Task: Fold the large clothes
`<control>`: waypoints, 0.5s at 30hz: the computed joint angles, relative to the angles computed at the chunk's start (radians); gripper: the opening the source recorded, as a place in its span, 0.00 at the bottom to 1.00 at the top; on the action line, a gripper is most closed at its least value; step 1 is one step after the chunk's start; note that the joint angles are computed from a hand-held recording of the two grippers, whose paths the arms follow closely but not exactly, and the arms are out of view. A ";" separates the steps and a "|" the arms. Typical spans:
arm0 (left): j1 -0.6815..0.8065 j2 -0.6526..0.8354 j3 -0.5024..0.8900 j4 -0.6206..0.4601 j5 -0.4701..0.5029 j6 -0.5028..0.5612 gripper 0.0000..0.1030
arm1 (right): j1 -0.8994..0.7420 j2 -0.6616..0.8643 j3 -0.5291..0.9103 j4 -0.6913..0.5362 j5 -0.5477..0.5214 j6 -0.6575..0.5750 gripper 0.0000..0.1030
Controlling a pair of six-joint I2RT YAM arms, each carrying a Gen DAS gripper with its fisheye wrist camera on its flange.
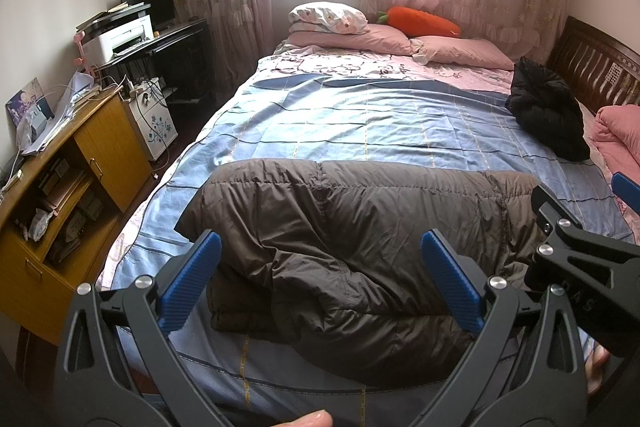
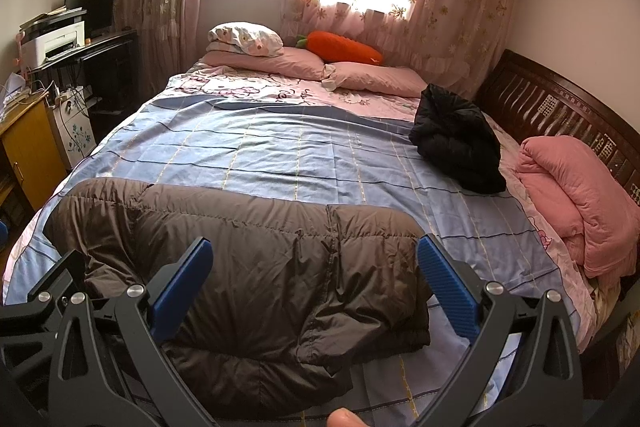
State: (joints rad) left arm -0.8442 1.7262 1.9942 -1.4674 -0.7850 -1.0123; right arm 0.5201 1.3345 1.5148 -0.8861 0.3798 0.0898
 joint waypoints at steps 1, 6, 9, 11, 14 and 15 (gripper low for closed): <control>0.000 0.001 0.001 0.000 0.000 0.000 0.98 | -0.001 0.001 0.001 -0.001 -0.001 -0.001 0.99; -0.001 -0.001 -0.002 -0.002 0.001 -0.004 0.98 | -0.001 0.001 0.002 -0.002 -0.001 -0.001 0.99; 0.000 -0.001 -0.003 0.000 0.002 -0.002 0.98 | -0.001 0.002 0.003 -0.003 -0.001 -0.001 0.99; 0.000 -0.002 -0.003 0.000 0.002 -0.002 0.98 | 0.003 -0.004 -0.004 -0.004 0.003 0.003 0.99; 0.000 -0.001 -0.003 -0.001 0.002 -0.002 0.98 | 0.003 -0.004 -0.005 -0.003 0.002 0.003 0.99; 0.000 -0.002 -0.003 -0.001 0.003 -0.002 0.98 | 0.003 -0.002 -0.002 -0.005 0.002 0.003 0.99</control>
State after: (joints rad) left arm -0.8441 1.7245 1.9913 -1.4687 -0.7822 -1.0143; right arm 0.5231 1.3326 1.5131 -0.8912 0.3822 0.0925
